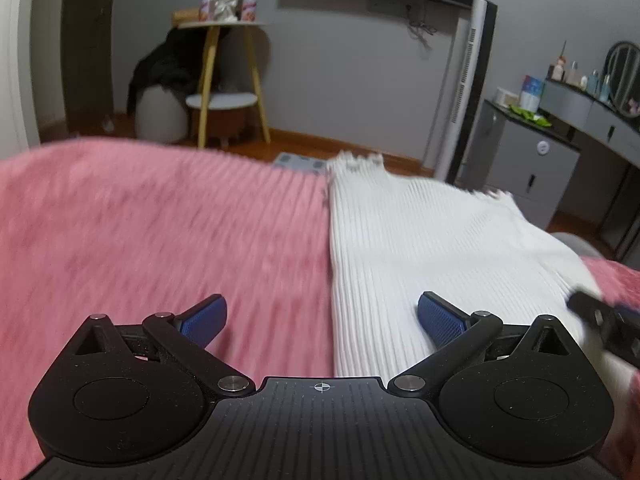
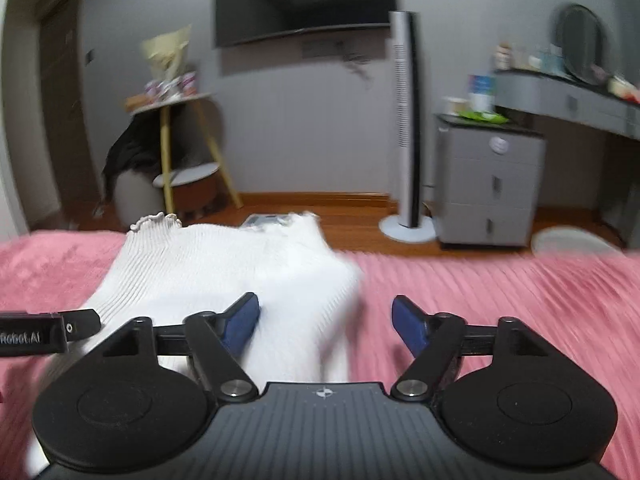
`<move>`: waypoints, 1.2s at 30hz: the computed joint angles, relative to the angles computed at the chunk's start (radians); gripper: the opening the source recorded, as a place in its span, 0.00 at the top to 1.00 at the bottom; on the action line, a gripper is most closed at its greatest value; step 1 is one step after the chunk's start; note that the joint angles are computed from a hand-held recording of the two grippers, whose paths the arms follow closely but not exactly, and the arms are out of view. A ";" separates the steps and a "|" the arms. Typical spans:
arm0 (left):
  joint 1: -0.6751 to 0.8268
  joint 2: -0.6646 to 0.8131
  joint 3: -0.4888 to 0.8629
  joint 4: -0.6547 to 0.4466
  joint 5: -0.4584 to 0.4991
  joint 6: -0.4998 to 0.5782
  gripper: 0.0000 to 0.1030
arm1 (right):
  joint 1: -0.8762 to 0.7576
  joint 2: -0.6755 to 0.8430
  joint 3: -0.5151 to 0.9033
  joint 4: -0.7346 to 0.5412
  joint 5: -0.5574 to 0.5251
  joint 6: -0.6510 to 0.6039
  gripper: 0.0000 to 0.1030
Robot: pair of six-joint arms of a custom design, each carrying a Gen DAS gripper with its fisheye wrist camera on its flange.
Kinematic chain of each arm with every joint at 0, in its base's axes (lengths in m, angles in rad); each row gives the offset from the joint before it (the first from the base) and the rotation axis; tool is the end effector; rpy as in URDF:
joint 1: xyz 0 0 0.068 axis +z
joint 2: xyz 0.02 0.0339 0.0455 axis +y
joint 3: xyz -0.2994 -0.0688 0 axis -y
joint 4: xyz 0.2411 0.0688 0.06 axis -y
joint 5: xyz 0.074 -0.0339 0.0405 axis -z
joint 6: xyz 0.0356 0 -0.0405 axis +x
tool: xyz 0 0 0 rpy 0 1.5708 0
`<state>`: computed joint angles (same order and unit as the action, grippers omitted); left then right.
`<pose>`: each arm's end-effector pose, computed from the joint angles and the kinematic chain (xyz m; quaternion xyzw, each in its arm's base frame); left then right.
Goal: Fold small clothes
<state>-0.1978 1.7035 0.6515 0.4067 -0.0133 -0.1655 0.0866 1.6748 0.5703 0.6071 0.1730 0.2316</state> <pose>0.3127 -0.0622 0.1647 0.0115 0.8947 -0.0748 0.4401 0.3083 0.0206 0.1709 0.1061 0.8507 0.0074 0.5147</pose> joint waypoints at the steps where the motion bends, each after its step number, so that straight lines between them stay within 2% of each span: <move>1: -0.004 0.001 -0.019 0.015 -0.010 -0.012 0.00 | 0.006 -0.049 -0.052 -0.012 -0.004 0.052 0.28; 3: -0.009 0.011 -0.024 0.025 -0.020 -0.021 0.00 | 0.032 -0.094 -0.126 -0.021 0.004 0.117 0.28; 4: -0.005 0.010 -0.012 0.006 -0.009 -0.014 0.00 | 0.050 -0.085 -0.142 -0.007 0.029 0.095 0.28; 6: 0.004 0.016 -0.004 0.010 0.001 0.048 0.00 | 0.039 -0.067 -0.139 0.013 0.040 0.019 0.27; 9: 0.003 -0.032 -0.013 -0.023 -0.032 0.126 0.00 | -0.034 -0.118 -0.109 -0.096 -0.028 0.092 0.27; 12: 0.011 -0.103 -0.022 -0.089 -0.040 0.179 0.00 | -0.023 -0.138 -0.133 -0.080 0.015 0.085 0.27; 15: 0.072 -0.137 -0.014 -0.164 0.091 0.169 0.00 | -0.082 -0.132 -0.146 -0.052 -0.099 0.138 0.27; 18: 0.160 -0.079 0.049 -0.239 0.317 0.047 0.00 | -0.196 -0.097 -0.138 -0.024 -0.341 0.256 0.38; 19: 0.174 -0.042 0.072 -0.244 0.364 -0.008 0.00 | -0.224 -0.074 -0.143 0.014 -0.409 0.292 0.38; 22: 0.190 0.074 0.147 -0.243 0.459 -0.085 0.00 | -0.253 -0.014 -0.153 0.096 -0.502 0.355 0.43; 26: 0.160 0.161 0.200 -0.183 0.494 -0.124 0.00 | -0.245 0.074 -0.162 0.223 -0.502 0.369 0.42; 27: 0.152 0.176 0.212 -0.174 0.506 -0.131 0.04 | -0.250 0.103 -0.165 0.265 -0.517 0.382 0.42; 28: 0.147 0.191 0.229 -0.176 0.532 -0.128 0.17 | -0.256 0.124 -0.171 0.303 -0.533 0.398 0.43; 29: 0.141 0.204 0.249 -0.191 0.543 -0.131 0.18 | -0.261 0.135 -0.177 0.331 -0.547 0.407 0.47; 30: 0.135 0.208 0.256 -0.191 0.533 -0.147 0.21 | -0.268 0.149 -0.176 0.354 -0.573 0.409 0.62; 31: 0.137 0.212 0.264 -0.194 0.544 -0.159 0.30 | -0.283 0.167 -0.170 0.370 -0.613 0.422 0.65; 32: 0.140 0.213 0.267 -0.193 0.552 -0.170 0.35 | -0.281 0.173 -0.174 0.388 -0.615 0.449 0.66; 33: 0.147 0.207 0.267 -0.193 0.559 -0.176 0.47 | -0.283 0.179 -0.175 0.401 -0.625 0.451 0.68; 34: 0.157 0.198 0.265 -0.192 0.572 -0.176 0.54 | -0.284 0.173 -0.176 0.397 -0.628 0.444 0.69; 36: 0.168 0.161 0.247 -0.193 0.572 -0.165 0.58 | -0.277 0.147 -0.182 0.390 -0.630 0.441 0.72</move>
